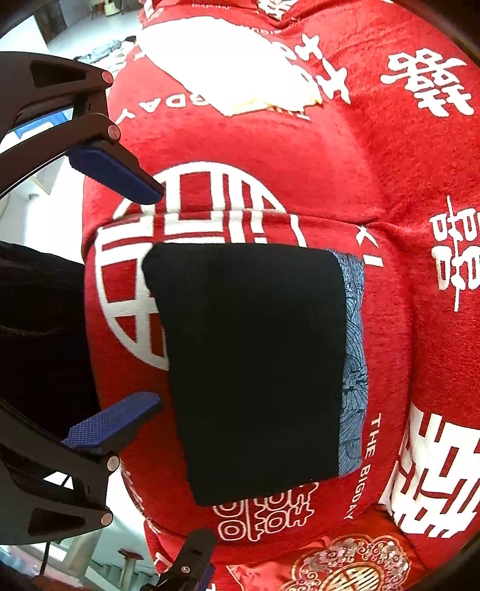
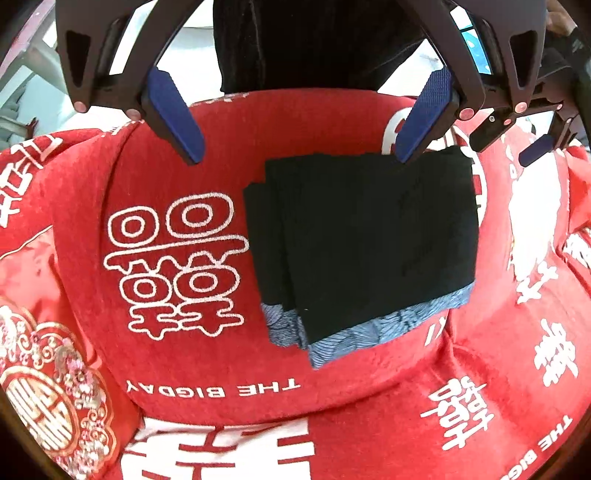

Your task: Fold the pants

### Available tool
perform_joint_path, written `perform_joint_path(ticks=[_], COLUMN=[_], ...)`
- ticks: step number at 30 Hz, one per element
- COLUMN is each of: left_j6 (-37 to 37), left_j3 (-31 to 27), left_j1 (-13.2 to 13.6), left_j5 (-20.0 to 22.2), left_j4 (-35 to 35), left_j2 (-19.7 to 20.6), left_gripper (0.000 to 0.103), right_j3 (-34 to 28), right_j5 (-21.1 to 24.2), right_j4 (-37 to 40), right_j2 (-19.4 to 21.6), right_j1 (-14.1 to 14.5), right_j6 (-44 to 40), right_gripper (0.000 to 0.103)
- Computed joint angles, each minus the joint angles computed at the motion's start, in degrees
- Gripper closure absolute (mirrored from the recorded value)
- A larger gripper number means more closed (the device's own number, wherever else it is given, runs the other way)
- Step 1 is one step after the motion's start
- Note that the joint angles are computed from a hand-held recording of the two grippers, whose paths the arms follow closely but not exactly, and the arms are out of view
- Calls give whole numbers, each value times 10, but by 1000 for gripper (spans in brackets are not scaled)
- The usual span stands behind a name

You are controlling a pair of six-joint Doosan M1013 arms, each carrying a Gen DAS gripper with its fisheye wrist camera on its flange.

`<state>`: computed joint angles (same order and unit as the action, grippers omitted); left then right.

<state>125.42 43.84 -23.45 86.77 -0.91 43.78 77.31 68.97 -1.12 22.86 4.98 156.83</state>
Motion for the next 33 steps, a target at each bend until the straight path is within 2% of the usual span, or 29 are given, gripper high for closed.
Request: perform_joint_path(ticks=[10, 14, 21, 33], left_j6=[-9, -6, -9, -4], left_j3=[-1, 9, 11, 8], left_j1=[3, 2, 4, 4], left_j5=[-1, -17, -15, -7], left_j4=[9, 14, 11, 9], left_j2=[-15, -24, -31, -33], left_gripper=[1, 1, 1, 1], right_j3=[-47, -56, -65, -78], right_j5=[42, 52, 71, 85], right_j4=[-7, -10, -15, -22], right_j2=[9, 10, 11, 16], right_j1=[15, 18, 23, 28], right_j6=[-11, -9, -6, -1], right_gripper=[0, 0, 0, 0])
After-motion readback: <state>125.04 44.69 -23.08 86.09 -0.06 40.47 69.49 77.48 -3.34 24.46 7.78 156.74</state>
